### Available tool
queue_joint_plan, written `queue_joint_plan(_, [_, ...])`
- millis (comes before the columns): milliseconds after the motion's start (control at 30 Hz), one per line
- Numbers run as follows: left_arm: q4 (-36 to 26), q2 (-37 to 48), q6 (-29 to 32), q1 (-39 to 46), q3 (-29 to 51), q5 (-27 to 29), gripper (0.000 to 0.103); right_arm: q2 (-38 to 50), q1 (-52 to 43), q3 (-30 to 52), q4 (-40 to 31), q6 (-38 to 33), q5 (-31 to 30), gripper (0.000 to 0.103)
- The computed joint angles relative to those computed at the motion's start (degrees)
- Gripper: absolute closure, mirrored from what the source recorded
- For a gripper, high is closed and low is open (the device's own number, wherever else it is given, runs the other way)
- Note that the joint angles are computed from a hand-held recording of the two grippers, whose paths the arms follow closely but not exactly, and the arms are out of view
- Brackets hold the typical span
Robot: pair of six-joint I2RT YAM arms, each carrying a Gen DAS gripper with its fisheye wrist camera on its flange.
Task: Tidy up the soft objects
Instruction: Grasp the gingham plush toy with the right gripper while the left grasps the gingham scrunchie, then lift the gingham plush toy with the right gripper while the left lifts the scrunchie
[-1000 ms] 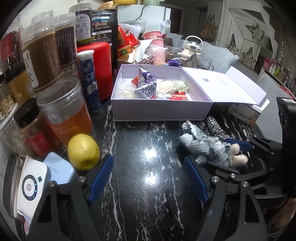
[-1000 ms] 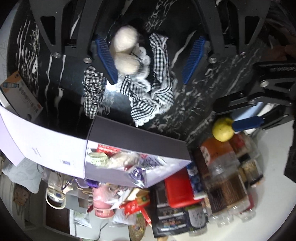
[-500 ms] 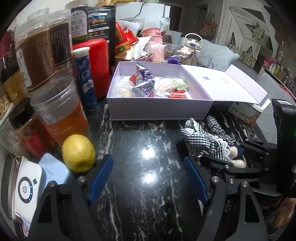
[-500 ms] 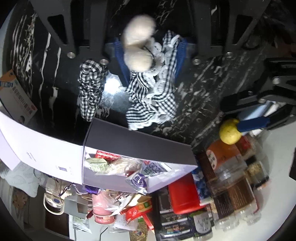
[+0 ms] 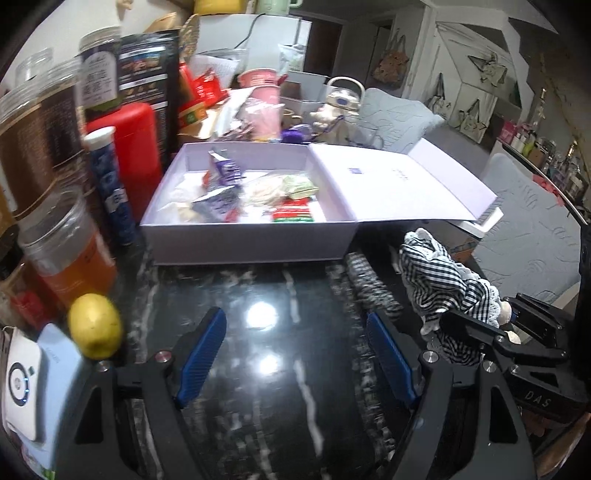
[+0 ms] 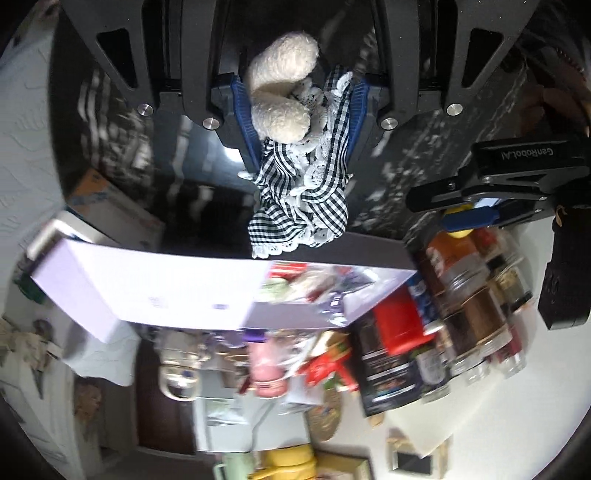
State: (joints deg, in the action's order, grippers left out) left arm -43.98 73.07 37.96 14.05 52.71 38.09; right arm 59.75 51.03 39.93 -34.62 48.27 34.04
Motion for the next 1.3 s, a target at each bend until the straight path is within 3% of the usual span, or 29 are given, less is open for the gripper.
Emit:
queue_joint_plan(267, [7.37,-7.26,-8.03,-11.56,-7.38,-5.32,0.024,-11.42,-1.25,-5.85,-8.03,5.68,1.13,0.060])
queue_joint_plan(500, [12.54,-4.20,-13.48,-21.15,-9.25,-10.21,0.025,-17.22,-2.27,-8.55,-11.04,7.03,0.48,0.060])
queue_joint_plan(600, [14.91,-2.65,-14.98,-24.28,-9.98,-12.77,0.033,-18.58,-2.84,-9.28,-11.51,6.98,0.04,0.060])
queue_joint_plan(767, [13.58,2.27,-16.26,-26.34,-8.21,-13.97,0.037,-20.13,-3.44,-9.79,-12.57,7.48,-0.43,0.060])
queue_joint_plan(800, [13.56,3.01,-16.45,-26.21,-8.04,-13.51,0.052,-20.31,-3.56,-9.80,-12.85,7.65,-0.43,0.060])
queue_joint_plan(867, [14.51,3.66,-16.71,-26.32,-8.43,-14.05,0.070,-20.35,-3.72,-9.80,-13.04,7.90,-0.39,0.060])
queue_joint_plan(967, [14.99,3.40,-15.65,-25.57,-9.22,-13.23,0.078,-19.85,-3.16,-9.47,-13.47,8.79,0.08,0.060])
queue_joint_plan(1133, [12.76,0.06,-12.68,-22.40,-10.31,-10.57,0.080,-18.36,-1.29,-8.65,-13.96,10.38,0.93,0.060])
queue_joint_plan(1300, [6.47,-3.82,-6.27,-16.17,-10.63,-7.34,0.080,-15.32,1.81,-7.19,-13.92,11.89,2.08,0.060])
